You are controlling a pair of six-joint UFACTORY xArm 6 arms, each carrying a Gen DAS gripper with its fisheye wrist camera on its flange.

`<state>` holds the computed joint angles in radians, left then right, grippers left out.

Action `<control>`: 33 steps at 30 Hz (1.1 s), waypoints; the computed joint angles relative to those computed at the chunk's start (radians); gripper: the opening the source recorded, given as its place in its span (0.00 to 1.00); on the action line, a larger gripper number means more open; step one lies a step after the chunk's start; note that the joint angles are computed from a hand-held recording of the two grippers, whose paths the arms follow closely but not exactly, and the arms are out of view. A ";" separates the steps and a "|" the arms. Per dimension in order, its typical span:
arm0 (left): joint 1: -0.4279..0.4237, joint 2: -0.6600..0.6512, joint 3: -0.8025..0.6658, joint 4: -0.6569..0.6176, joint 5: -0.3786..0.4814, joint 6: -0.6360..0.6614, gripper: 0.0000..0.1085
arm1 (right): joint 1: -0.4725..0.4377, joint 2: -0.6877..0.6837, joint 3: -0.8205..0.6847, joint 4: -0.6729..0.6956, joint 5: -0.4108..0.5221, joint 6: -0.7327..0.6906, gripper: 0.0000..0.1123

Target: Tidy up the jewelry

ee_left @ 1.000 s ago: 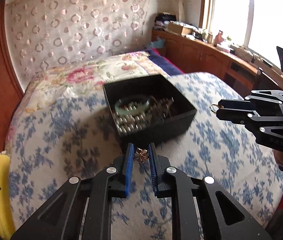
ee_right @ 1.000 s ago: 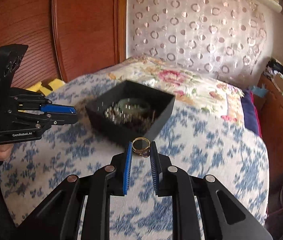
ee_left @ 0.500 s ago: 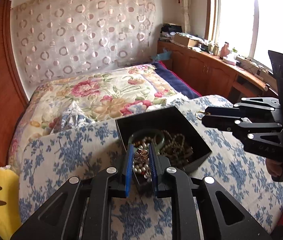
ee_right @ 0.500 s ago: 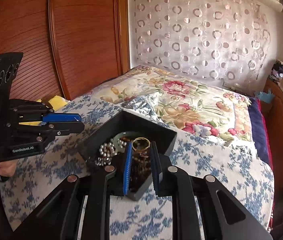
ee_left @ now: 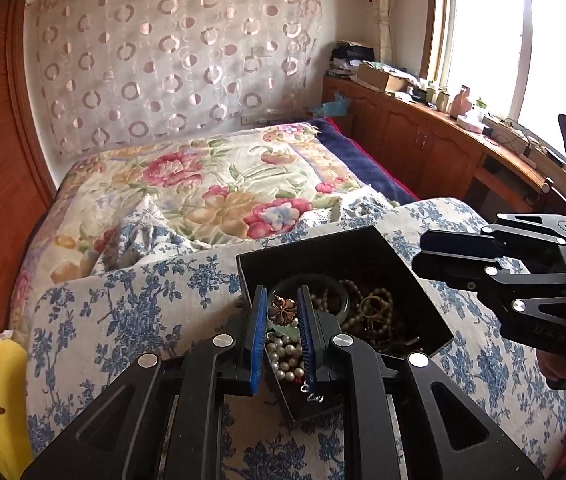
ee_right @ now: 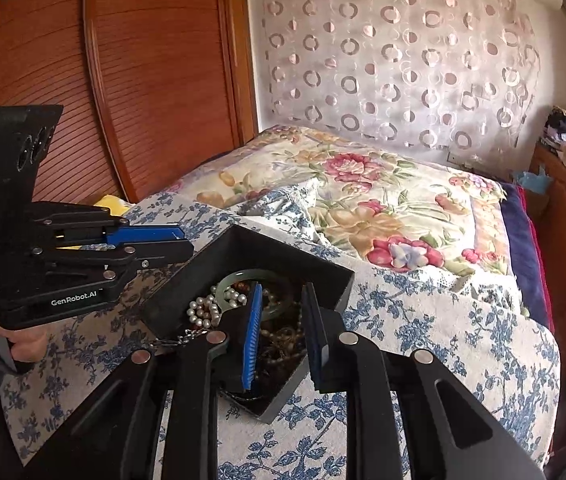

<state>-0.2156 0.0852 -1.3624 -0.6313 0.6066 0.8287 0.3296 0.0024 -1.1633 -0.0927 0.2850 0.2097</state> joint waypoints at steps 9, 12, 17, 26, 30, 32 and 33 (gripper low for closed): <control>-0.015 0.030 -0.026 0.005 -0.005 -0.024 0.13 | -0.008 -0.086 0.087 -0.115 -0.013 0.124 0.20; -0.024 0.017 -0.012 0.007 -0.021 -0.025 0.18 | -0.009 -0.120 0.124 -0.177 -0.018 0.199 0.20; -0.031 -0.020 0.029 0.001 -0.052 -0.028 0.28 | -0.005 -0.163 0.170 -0.257 -0.031 0.299 0.20; -0.027 -0.109 0.127 -0.019 -0.097 -0.018 0.49 | 0.003 -0.196 0.193 -0.452 -0.014 0.519 0.22; -0.027 -0.159 0.191 -0.019 -0.150 -0.021 0.72 | 0.006 -0.210 0.205 -0.584 -0.002 0.678 0.44; -0.024 -0.187 0.225 -0.034 -0.175 -0.014 0.75 | 0.010 -0.213 0.203 -0.650 0.018 0.754 0.53; -0.020 -0.201 0.240 -0.036 -0.180 -0.019 0.77 | 0.014 -0.213 0.202 -0.675 0.026 0.781 0.58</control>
<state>-0.2355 -0.1154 -1.1220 -0.6672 0.4268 0.8097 0.3438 -0.2110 -0.9618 -0.7672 0.3107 0.9907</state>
